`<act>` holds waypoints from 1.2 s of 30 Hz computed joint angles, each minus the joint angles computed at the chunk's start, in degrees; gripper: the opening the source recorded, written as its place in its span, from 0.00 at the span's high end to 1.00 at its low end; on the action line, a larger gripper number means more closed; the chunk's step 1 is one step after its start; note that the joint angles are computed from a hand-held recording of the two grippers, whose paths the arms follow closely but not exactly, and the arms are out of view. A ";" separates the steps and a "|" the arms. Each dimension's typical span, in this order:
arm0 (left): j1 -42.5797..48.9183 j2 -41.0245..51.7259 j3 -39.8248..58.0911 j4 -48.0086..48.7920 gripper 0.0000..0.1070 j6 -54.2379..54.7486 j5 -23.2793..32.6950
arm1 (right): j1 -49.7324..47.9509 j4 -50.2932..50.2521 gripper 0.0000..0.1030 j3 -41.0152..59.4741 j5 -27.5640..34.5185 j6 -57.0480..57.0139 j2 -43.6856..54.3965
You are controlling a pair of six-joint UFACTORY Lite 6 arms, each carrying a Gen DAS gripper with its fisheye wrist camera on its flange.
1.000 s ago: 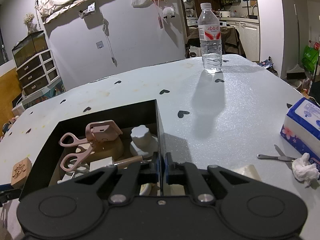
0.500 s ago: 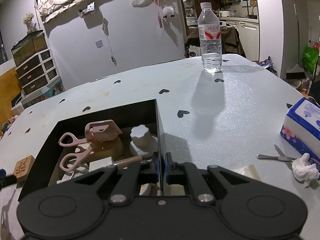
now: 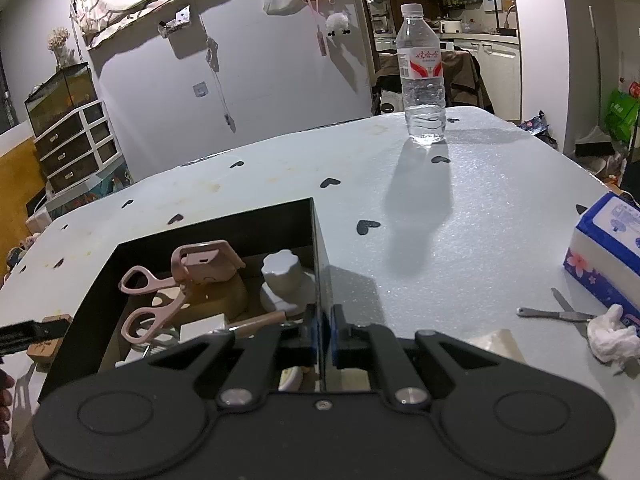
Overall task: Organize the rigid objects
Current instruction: 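Grasp the square wooden stamp with the left tool and lift, then carry the wooden stamp into the black box and open the left tool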
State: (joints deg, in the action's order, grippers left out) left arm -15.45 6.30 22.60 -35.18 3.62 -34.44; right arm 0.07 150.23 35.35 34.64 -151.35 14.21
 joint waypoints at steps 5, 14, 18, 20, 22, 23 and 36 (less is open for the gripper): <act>-0.76 0.61 -0.25 -3.66 0.26 6.27 -1.95 | 0.00 0.06 0.94 0.01 -0.01 -0.09 0.01; 0.54 -9.81 -4.36 -2.97 0.29 9.47 1.82 | -0.02 -0.05 0.94 0.02 -0.02 -0.01 0.02; -1.13 -20.25 -5.63 -3.20 0.29 11.44 8.01 | 0.00 0.04 0.94 0.01 -0.02 -0.08 0.02; -2.02 -24.15 -4.93 -0.74 0.29 9.38 12.15 | 0.00 0.04 0.94 0.01 -0.02 -0.08 0.02; -3.65 -25.85 -2.97 2.02 0.29 5.93 15.92 | -0.03 0.02 0.94 0.01 -0.02 -0.06 0.02; -5.08 -25.78 -1.49 2.16 0.29 4.84 17.26 | 0.00 0.07 0.94 0.02 -0.01 -0.09 0.02; -18.32 -2.36 20.68 7.11 0.29 -10.12 18.35 | -0.43 -1.34 0.93 0.14 0.43 0.79 0.25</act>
State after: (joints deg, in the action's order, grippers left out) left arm -33.78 3.94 43.28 -28.07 -6.50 -16.09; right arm -0.36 148.90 35.49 35.07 -150.56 14.46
